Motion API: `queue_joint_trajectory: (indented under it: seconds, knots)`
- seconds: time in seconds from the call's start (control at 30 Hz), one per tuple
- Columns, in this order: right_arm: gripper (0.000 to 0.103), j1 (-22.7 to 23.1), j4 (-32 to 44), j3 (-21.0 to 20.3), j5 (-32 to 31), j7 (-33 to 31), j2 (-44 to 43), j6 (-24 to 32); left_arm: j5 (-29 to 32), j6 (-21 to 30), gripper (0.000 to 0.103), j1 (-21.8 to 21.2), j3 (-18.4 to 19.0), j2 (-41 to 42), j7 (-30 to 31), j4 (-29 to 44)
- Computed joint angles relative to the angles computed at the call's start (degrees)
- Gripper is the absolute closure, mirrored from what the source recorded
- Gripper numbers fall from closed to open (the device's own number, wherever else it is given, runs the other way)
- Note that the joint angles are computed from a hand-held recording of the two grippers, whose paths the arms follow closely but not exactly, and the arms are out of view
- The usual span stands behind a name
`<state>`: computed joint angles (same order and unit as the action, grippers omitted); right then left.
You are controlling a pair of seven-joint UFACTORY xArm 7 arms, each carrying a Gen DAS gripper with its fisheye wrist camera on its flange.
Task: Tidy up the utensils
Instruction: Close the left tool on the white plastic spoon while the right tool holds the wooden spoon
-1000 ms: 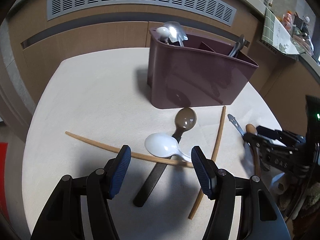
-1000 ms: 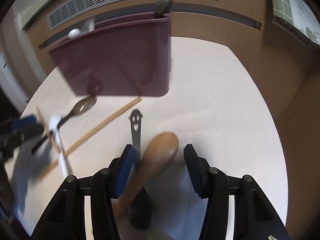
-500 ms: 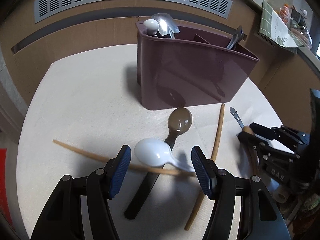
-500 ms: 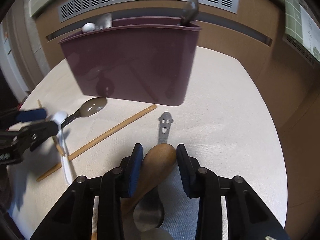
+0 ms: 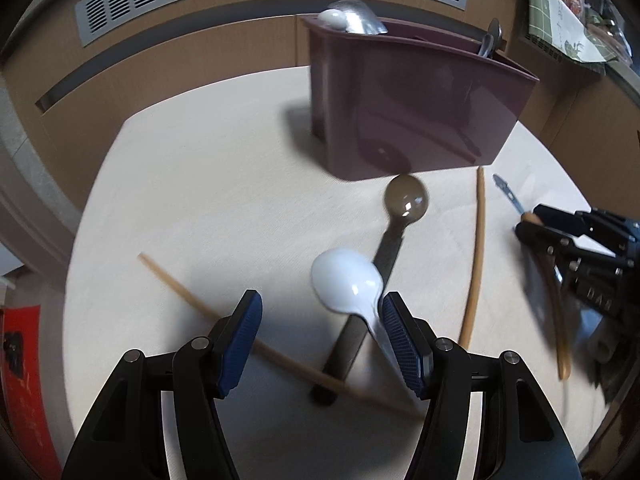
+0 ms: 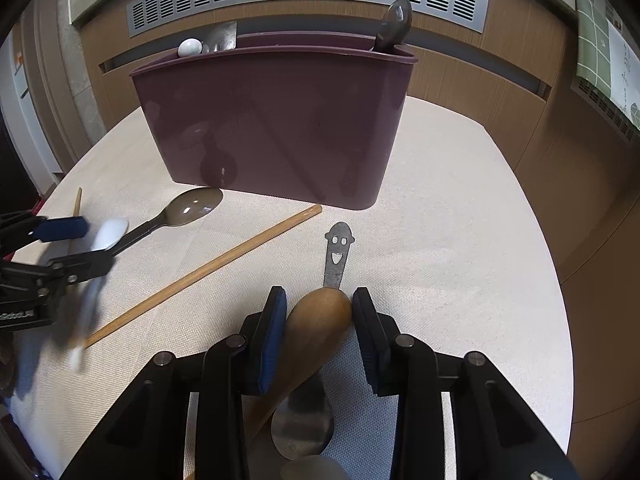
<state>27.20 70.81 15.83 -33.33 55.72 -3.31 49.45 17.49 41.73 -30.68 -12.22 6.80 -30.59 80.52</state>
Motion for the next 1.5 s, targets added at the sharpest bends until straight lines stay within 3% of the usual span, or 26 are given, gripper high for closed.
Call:
queue_joint_trajectory:
  seconds: [0.17, 0.3, 0.5, 0.6, 0.67, 0.73, 0.8, 0.83, 1.1, 1.27, 1.37, 1.4, 1.5]
  knots:
    - [0.068, -0.2, -0.2, -0.2, 0.8, -0.2, -0.2, 0.0, -4.0, -4.0, 0.040, 1.3, -0.5, -2.8, 1.2, -3.6]
    - [0.065, -0.3, -0.5, -0.1, 1.5, 0.4, -0.7, 0.8, -3.1, -2.6, 0.040, 0.4, -1.0, -0.5, 1.7, -0.4]
    - [0.052, -0.8, -1.2, 0.0, 5.1, 2.8, -2.0, 1.8, -2.3, -2.6, 0.040, -0.5, -0.7, -0.3, 1.6, 0.6]
    - [0.039, -0.7, 0.2, 0.0, 8.0, 0.5, -1.1, 2.5, -2.0, -2.8, 0.040, -0.6, -0.5, -0.8, 1.1, 0.4]
    - [0.041, -0.3, 2.6, 0.3, 7.6, -0.5, 0.6, 5.0, -1.9, -2.9, 0.040, -0.5, -0.5, -1.2, 0.8, 0.2]
    - [0.045, 0.0, 3.2, 0.2, 5.9, 2.4, 1.2, 5.4, -2.1, -2.6, 0.040, -0.3, -0.5, -1.4, 0.6, 0.1]
    - [0.067, 0.5, 4.1, 0.2, 2.6, 4.2, 2.0, 6.4, -2.9, -2.6, 0.040, -0.1, -0.6, -1.6, 0.9, -0.1]
    - [0.072, 0.8, 4.4, 0.1, 2.1, 3.9, 2.2, 6.3, -3.2, -2.5, 0.040, 0.0, -0.7, -1.7, 0.9, -0.2]
    - [0.073, 2.2, 3.9, 0.2, -6.0, 5.3, 0.4, 3.8, -4.2, -1.4, 0.040, 0.0, -1.0, -1.6, 0.2, -0.1]
    - [0.073, 0.7, 1.3, 0.4, -5.8, 5.8, -2.8, 1.2, -8.1, -1.9, 0.042, 0.2, -1.2, -1.8, -0.9, -0.7]
    - [0.073, -0.8, -0.7, 0.7, -4.5, 5.7, -4.2, -1.0, -10.9, -2.2, 0.051, 0.7, -1.0, -2.2, -3.4, -1.9]
    - [0.073, -1.2, -1.3, 1.0, -4.8, 6.2, -4.5, -1.3, -10.3, -2.0, 0.058, 0.6, -1.0, -2.3, -4.4, -2.1]
    - [0.073, -1.9, -2.7, 1.7, -4.3, 6.8, -5.5, -2.2, -8.1, -0.5, 0.063, 0.4, -1.1, -2.2, -4.6, -1.8]
